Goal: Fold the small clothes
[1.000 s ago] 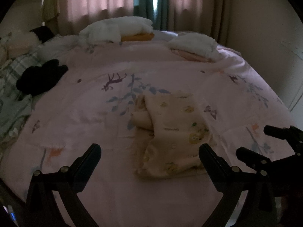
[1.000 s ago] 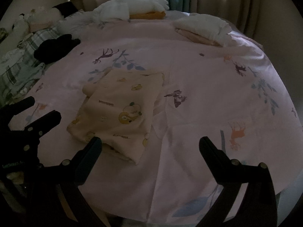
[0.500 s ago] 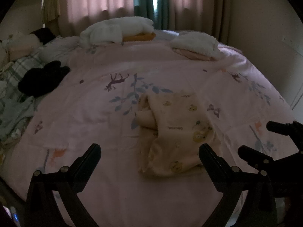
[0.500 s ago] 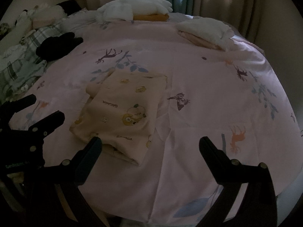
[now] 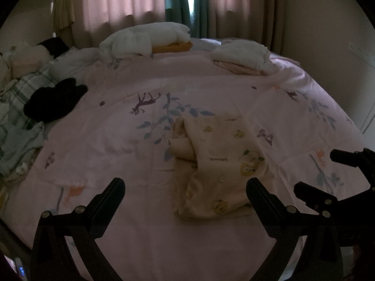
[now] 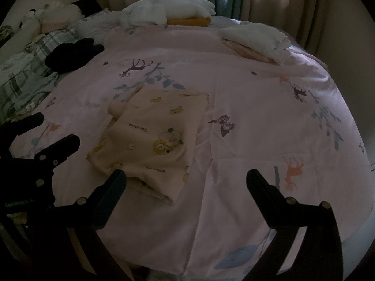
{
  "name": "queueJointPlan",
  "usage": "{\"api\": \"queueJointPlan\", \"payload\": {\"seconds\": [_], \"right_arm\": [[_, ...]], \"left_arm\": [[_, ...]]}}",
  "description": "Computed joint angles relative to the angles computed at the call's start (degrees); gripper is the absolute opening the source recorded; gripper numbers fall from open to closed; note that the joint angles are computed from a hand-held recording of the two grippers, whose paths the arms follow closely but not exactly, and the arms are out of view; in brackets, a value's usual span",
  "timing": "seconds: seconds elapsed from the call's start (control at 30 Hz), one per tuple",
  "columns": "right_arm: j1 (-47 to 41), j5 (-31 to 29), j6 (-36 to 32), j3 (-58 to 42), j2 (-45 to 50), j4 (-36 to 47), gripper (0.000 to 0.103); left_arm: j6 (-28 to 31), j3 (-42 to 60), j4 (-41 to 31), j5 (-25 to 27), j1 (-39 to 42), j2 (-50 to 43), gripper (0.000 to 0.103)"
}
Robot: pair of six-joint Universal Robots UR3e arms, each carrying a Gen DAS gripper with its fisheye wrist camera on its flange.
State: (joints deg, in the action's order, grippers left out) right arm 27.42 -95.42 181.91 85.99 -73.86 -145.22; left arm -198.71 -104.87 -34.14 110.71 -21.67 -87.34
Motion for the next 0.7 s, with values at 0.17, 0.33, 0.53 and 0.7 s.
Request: {"api": "queueJointPlan", "payload": {"seconds": [0.17, 0.33, 0.53, 0.7], "right_arm": [[0.19, -0.52, 0.00, -0.43, 0.43, 0.33, 0.103], [0.20, -0.49, 0.03, -0.59, 0.52, 0.44, 0.103], [0.39, -0.90, 0.13, -0.59, 0.75, 0.45, 0.103], [0.10, -0.47, 0.13, -0.16, 0.62, 0.24, 0.103]], "left_arm": [[-0.03, 0.18, -0.26, 0.07, -0.06, -0.05, 0.102], [-0.16, 0.49, -0.77, 0.40, -0.32, -0.11, 0.102], [-0.06, 0.08, -0.33, 0.12, -0.13, 0.03, 0.102], [0.46, -0.43, 0.97, 0.49, -0.16, -0.17, 0.102]]}}
